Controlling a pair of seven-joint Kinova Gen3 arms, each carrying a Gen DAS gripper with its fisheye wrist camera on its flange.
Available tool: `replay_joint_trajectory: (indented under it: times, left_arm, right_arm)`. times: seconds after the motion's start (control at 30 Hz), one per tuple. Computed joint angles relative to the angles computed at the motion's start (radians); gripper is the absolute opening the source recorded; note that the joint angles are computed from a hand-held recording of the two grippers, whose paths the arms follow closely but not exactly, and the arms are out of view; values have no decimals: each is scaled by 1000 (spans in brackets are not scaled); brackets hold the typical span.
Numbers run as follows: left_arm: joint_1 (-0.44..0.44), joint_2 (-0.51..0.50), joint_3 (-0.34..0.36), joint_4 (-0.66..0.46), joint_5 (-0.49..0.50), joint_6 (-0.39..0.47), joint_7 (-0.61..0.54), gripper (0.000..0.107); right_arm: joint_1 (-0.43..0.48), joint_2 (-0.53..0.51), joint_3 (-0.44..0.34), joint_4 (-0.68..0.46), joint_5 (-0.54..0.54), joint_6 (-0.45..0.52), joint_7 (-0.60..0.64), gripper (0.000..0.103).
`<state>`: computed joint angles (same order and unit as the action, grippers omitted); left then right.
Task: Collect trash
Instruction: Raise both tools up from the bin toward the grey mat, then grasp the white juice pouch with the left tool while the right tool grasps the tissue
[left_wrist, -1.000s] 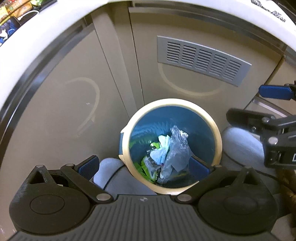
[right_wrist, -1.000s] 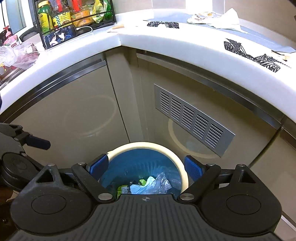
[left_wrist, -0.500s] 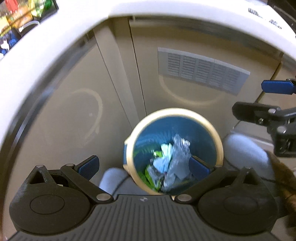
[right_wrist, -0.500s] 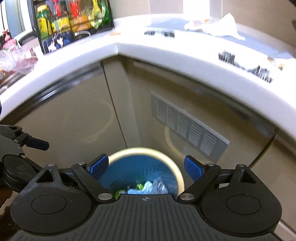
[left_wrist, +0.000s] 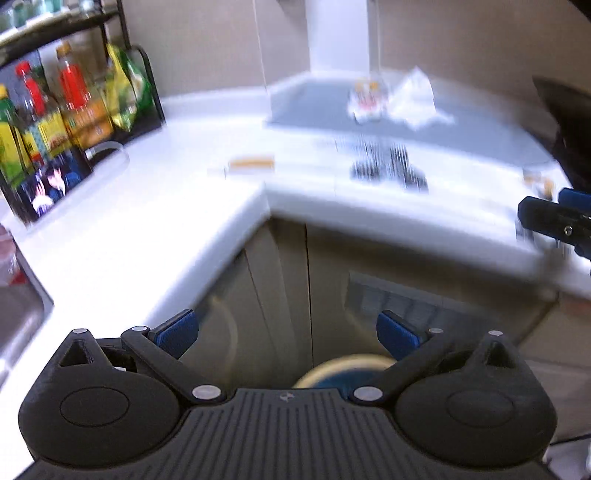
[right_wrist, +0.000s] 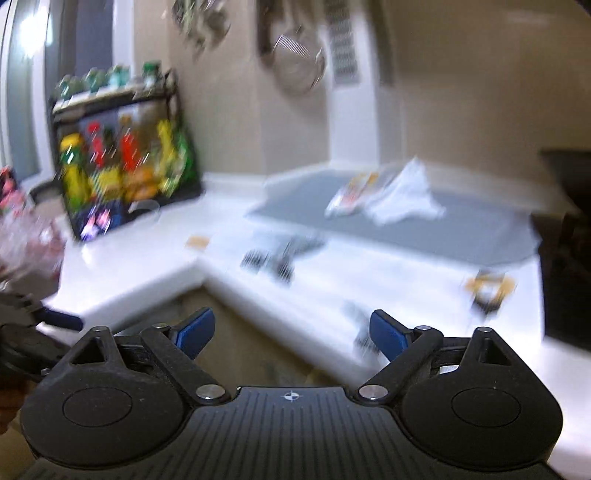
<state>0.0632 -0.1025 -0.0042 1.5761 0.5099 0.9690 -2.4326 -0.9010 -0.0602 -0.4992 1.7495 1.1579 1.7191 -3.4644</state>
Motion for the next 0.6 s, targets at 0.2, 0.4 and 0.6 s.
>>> replay_joint_trajectory:
  times: [0.2, 0.4, 0.6]
  left_arm:
    - [30, 77, 50, -120, 29, -86, 81, 103]
    - [88, 223, 130, -297, -52, -167, 236, 103]
    - [188, 429, 195, -546, -155, -202, 308, 103]
  right_arm:
    - [130, -48, 84, 5, 65, -66, 52, 100]
    - [321, -69, 202, -10, 63, -258, 57, 102]
    - [537, -18, 350, -111, -21, -451, 5, 102]
